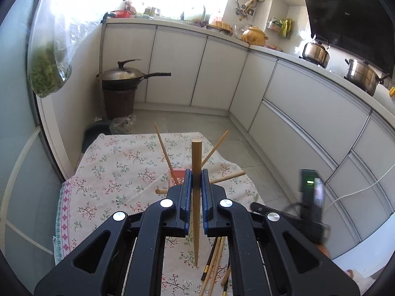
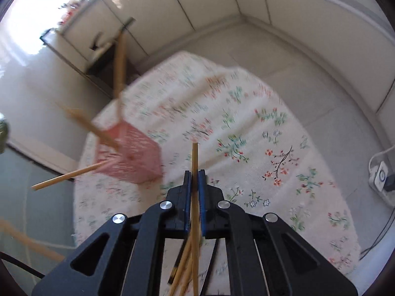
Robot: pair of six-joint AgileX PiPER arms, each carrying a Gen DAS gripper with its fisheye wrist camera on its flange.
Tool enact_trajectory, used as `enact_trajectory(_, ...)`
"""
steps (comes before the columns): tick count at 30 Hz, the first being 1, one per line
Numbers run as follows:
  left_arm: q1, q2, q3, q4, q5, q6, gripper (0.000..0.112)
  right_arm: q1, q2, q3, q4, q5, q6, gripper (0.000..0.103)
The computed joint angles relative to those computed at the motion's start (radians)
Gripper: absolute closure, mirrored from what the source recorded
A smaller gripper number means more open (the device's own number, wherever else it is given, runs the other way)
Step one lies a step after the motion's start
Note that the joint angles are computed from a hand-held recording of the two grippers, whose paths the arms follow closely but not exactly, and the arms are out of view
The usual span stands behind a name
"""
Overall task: Organize utensils
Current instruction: 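Carry both held chopsticks up over the pink holder, then open the left tool above the pink holder to drop its chopstick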
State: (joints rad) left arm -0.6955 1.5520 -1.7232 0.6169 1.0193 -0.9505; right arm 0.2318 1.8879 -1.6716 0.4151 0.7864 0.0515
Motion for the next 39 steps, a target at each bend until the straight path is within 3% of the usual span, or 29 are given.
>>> enact_trajectory(4,-0.023,-0.002,-0.027,0.038,0.022,-0.027,0.106,-0.019,-0.252,0.175,0.069,-0.06,-0.14,0.097)
enact_trajectory(9,-0.013,0.037,-0.116,0.065,0.039,-0.035,0.106,-0.049,-0.354,0.136,0.131,-0.028,-0.187,0.097)
enact_trajectory(18,0.087,0.209,-0.414,0.08,0.049,-0.038,0.106,-0.106,-0.273,-0.124,0.27,0.061,-0.178,0.097)
enact_trajectory(24,0.16,0.298,-0.49,0.081,0.021,-0.105,0.106,-0.089,-0.202,-0.23,0.255,0.062,-0.144,0.097)
enact_trajectory(29,0.178,0.347,-0.43,0.148,0.007,-0.192,0.104,-0.073,-0.136,-0.294,0.241,0.047,-0.124,0.097)
enact_trajectory(31,0.203,0.381,-0.428,0.066,0.03,-0.148,0.103,-0.06,-0.107,-0.327,0.223,0.037,-0.102,0.097)
enact_trajectory(36,0.219,0.222,-0.214,0.123,-0.042,-0.301,0.102,-0.018,-0.079,-0.36,0.129,-0.021,-0.039,0.097)
enact_trajectory(39,0.192,0.136,-0.184,0.197,-0.02,-0.351,0.098,0.007,-0.056,-0.396,0.063,-0.047,0.012,0.097)
